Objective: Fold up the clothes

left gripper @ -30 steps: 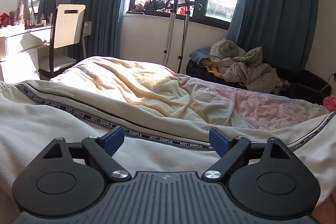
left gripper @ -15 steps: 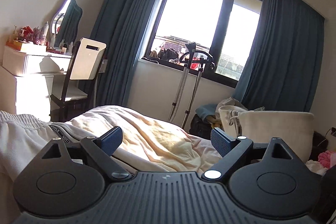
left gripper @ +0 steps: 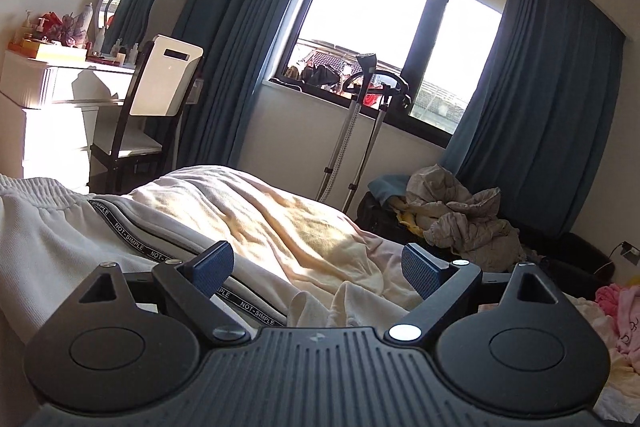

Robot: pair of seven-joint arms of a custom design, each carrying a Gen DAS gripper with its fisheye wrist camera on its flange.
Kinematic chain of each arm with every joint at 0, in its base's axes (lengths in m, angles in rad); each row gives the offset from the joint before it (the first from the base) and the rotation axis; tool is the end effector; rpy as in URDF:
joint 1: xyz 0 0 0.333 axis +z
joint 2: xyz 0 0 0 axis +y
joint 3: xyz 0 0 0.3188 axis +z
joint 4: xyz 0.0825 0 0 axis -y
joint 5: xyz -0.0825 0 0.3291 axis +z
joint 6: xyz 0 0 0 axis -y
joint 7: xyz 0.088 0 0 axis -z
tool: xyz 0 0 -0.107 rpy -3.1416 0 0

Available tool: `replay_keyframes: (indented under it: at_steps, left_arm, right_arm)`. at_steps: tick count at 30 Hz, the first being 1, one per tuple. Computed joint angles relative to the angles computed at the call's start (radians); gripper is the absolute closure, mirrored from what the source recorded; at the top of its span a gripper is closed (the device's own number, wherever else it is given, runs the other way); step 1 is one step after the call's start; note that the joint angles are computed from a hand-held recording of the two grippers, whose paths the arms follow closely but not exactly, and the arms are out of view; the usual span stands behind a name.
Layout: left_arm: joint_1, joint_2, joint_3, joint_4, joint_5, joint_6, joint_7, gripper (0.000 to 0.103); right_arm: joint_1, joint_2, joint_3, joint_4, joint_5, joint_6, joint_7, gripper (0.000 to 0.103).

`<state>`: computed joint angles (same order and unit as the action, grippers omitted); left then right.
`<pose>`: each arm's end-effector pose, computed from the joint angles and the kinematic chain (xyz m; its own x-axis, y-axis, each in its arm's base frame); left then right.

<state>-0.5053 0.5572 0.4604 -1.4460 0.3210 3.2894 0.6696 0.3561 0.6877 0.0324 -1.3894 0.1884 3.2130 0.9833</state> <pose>0.6726 -0.1622 0.5653 -0.0052 -0.9430 0.3329 -0.2621 -0.3200 -0.9105 0.6827 0.2512 0.4726 0.4874 -0.8047 0.3388 -0.2271 -0.4915 -0.8407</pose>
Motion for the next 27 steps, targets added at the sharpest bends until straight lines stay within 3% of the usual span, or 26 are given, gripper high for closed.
replay_keyframes:
  at_steps: [2, 4, 6, 8, 9, 11, 13, 17, 19, 21, 23, 25, 27]
  left_arm:
    - [0.033, -0.013, -0.048, -0.014, 0.004, 0.008, 0.013, 0.011]
    - [0.062, -0.024, -0.093, -0.03, 0.006, 0.02, 0.031, 0.011]
    - [0.106, -0.033, -0.163, -0.047, 0.017, 0.035, 0.071, 0.011]
    - [0.151, -0.041, -0.239, -0.057, 0.029, 0.019, 0.119, 0.013]
    - [0.167, -0.043, -0.269, -0.06, 0.034, 0.001, 0.139, 0.014]
    - [0.183, -0.046, -0.308, -0.068, 0.045, -0.024, 0.165, 0.015]
    - [0.171, -0.047, -0.31, -0.073, 0.057, -0.048, 0.172, 0.019]
    - [0.135, -0.044, -0.284, -0.072, 0.104, -0.107, 0.16, 0.028]
    - [0.135, -0.043, -0.29, -0.066, 0.13, -0.137, 0.148, 0.032]
    - [0.132, -0.044, -0.29, -0.061, 0.162, -0.154, 0.128, 0.034]
    - [0.131, -0.049, -0.284, -0.068, 0.192, -0.146, 0.098, 0.035]
    - [0.136, -0.053, -0.29, -0.074, 0.213, -0.14, 0.077, 0.035]
    - [0.153, -0.057, -0.315, -0.077, 0.22, -0.137, 0.071, 0.035]
  right_arm:
    - [-0.14, -0.073, 0.17, -0.116, -0.111, 0.01, 0.019, 0.059]
    - [-0.315, -0.135, 0.345, -0.232, -0.301, 0.034, 0.155, 0.049]
    - [-0.489, -0.176, 0.519, -0.34, -0.362, 0.085, 0.183, 0.046]
    - [-0.664, -0.205, 0.679, -0.459, -0.336, 0.189, 0.163, 0.044]
    - [-0.721, -0.212, 0.738, -0.492, -0.247, 0.221, 0.116, 0.043]
    - [-0.73, -0.221, 0.778, -0.492, 0.065, 0.264, -0.049, 0.043]
    - [-0.645, -0.214, 0.678, -0.44, 0.161, 0.322, -0.022, 0.043]
    - [-0.371, -0.203, 0.329, -0.328, 0.288, 0.316, 0.092, 0.044]
    - [-0.254, -0.196, 0.154, -0.28, 0.356, 0.137, 0.137, 0.043]
    - [-0.148, -0.182, -0.004, -0.266, 0.332, 0.014, 0.214, 0.043]
    - [-0.099, -0.176, -0.04, -0.265, 0.455, 0.021, 0.094, 0.043]
    - [-0.099, -0.186, -0.038, -0.276, 0.438, 0.029, 0.123, 0.043]
    - [-0.139, -0.204, 0.014, -0.297, 0.438, 0.056, 0.143, 0.043]
